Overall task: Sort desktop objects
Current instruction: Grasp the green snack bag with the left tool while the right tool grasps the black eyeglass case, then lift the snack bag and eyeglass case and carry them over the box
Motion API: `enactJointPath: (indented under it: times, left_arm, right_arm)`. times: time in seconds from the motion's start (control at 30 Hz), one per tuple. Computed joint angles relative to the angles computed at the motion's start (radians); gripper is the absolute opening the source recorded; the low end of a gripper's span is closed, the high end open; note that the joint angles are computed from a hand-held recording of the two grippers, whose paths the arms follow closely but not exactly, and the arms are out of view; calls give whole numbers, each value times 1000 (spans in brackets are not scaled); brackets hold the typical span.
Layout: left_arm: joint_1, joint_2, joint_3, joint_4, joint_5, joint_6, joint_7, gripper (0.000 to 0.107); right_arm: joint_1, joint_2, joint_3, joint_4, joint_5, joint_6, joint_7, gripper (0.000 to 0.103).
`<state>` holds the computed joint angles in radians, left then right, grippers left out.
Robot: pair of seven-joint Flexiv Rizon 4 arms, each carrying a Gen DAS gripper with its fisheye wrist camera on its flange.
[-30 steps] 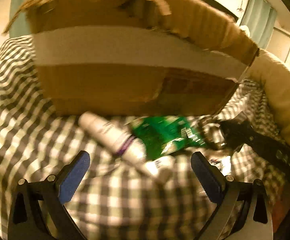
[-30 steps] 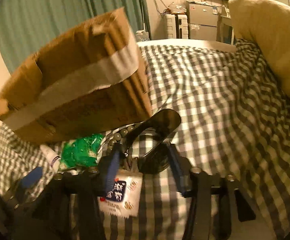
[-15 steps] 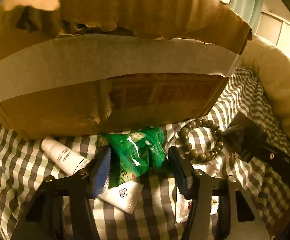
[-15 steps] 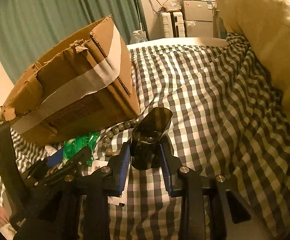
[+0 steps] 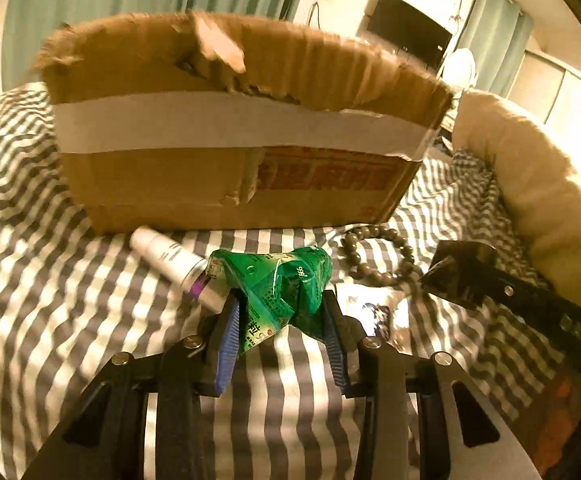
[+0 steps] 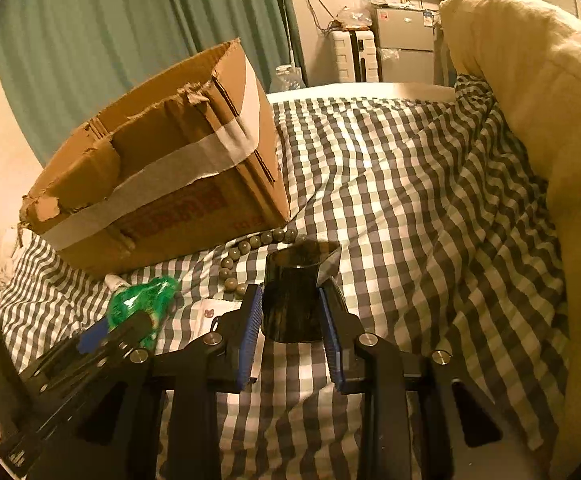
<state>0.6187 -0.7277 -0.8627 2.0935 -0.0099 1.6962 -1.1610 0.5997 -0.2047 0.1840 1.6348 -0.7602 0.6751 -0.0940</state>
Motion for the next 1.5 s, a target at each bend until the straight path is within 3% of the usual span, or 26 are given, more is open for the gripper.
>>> enactJointPath:
  times: [0.37, 0.53, 0.77, 1.03, 1.07, 1.17, 1.37, 1.43, 1.5]
  left_arm:
    - [179, 42, -139, 85, 69, 39, -61, 39]
    - [172, 59, -149, 88, 85, 58, -110, 39]
    - [302, 66, -250, 124, 148, 84, -136, 39]
    - [363, 99, -284, 125, 179, 104, -184, 39]
    - [366, 113, -281, 120, 176, 94, -190, 39]
    - [380, 118, -291, 104, 174, 88, -195, 39]
    - [377, 128, -284, 71, 172, 88, -181, 39]
    - [370, 124, -270, 74, 174, 88, -172, 39]
    - [358, 119, -250, 80, 174, 87, -165, 39]
  right_arm:
    - [34, 22, 20, -11, -43, -41, -4, 24]
    - [53, 34, 34, -16, -56, -62, 14, 23]
    - [80, 49, 50, -34, -80, -82, 33, 23]
    - [82, 59, 58, -48, -69, -49, 55, 22]
    - [83, 59, 57, -51, -71, -46, 54, 21]
    - [82, 53, 53, -69, -74, -31, 38, 2]
    - [99, 6, 38, -137, -55, -61, -62, 2]
    - [91, 14, 36, -105, -33, -26, -35, 13]
    - [88, 20, 42, -75, -8, -27, -26, 60]
